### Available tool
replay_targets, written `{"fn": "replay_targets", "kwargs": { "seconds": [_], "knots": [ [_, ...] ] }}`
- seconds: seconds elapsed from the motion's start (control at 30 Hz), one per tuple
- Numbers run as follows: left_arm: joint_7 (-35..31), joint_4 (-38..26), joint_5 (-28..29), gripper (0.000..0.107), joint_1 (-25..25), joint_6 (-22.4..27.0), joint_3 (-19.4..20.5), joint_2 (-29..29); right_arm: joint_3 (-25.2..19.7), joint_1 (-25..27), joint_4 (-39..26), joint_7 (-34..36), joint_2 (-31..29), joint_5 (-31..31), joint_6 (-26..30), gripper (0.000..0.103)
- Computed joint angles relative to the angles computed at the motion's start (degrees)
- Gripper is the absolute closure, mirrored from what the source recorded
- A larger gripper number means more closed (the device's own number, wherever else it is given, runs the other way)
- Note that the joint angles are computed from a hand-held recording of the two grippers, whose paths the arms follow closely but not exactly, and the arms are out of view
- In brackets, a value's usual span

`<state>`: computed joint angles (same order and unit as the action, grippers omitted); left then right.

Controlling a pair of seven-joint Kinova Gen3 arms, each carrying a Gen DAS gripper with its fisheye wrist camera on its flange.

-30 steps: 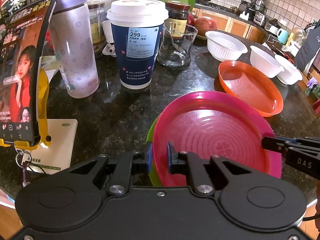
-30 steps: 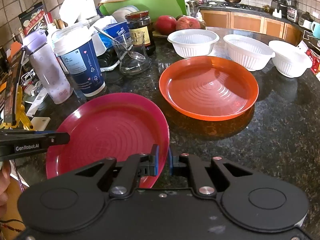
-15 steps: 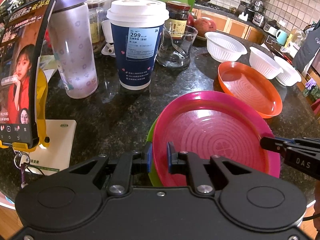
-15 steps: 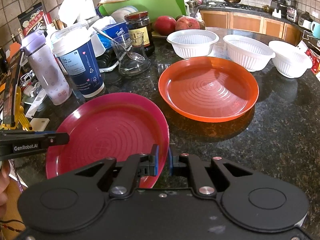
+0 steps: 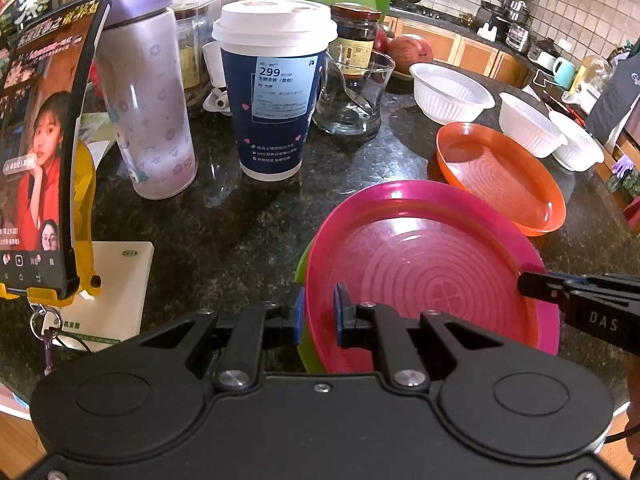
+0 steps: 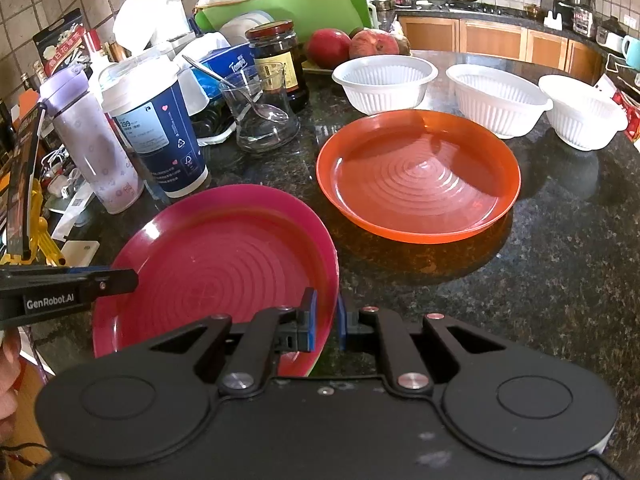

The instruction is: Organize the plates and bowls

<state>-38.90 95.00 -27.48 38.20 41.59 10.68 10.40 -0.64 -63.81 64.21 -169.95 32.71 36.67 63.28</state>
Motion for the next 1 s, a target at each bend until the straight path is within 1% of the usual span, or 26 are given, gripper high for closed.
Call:
{"fn": "replay_targets", "kwargs": {
  "seconds": [0.07,0.13,0.33,0.5,0.67,1.0],
  "knots": [
    [0.33,0.25,-0.80,0.089,0.36,-0.18,-0.06,-0.01,0.03,-0.05,0.05,-0.30,0.00,-0.01,-0.05,0.089],
    [0.55,0.24,-1.16,0.089,0.58,0.00,-0.04,-0.01,-0.08,0.06,0.45,-0.78,-0.30,-0.18,-0.66,0.086],
    [0.33,0.58,-0.59,0.088,0.31,-0.19,0.20,-0.47,0.33,-1.01,0.44,-2.22,-0.33,1.04,0.25,0.086],
    [2.76,1.57,-2.63,0.088,0.75,-0.63,0.17,-1.43,0.37,-1.52,-0.32,-2.09,0.20,2.17,1.58,0.086],
    [3.98,2.17,-3.74,0.088,0.45,-0.98,0.69,-2.26,0.23,-1.33,0.00,-2.56,0.03,2.12,1.31,0.086],
    [3.39,1.81,-3.09,0.088,-0.11,-0.73,1.29,-2.05,0.18,-1.15,0.64,-3.65,-0.33,2.48,0.77,0.086]
  ]
}}
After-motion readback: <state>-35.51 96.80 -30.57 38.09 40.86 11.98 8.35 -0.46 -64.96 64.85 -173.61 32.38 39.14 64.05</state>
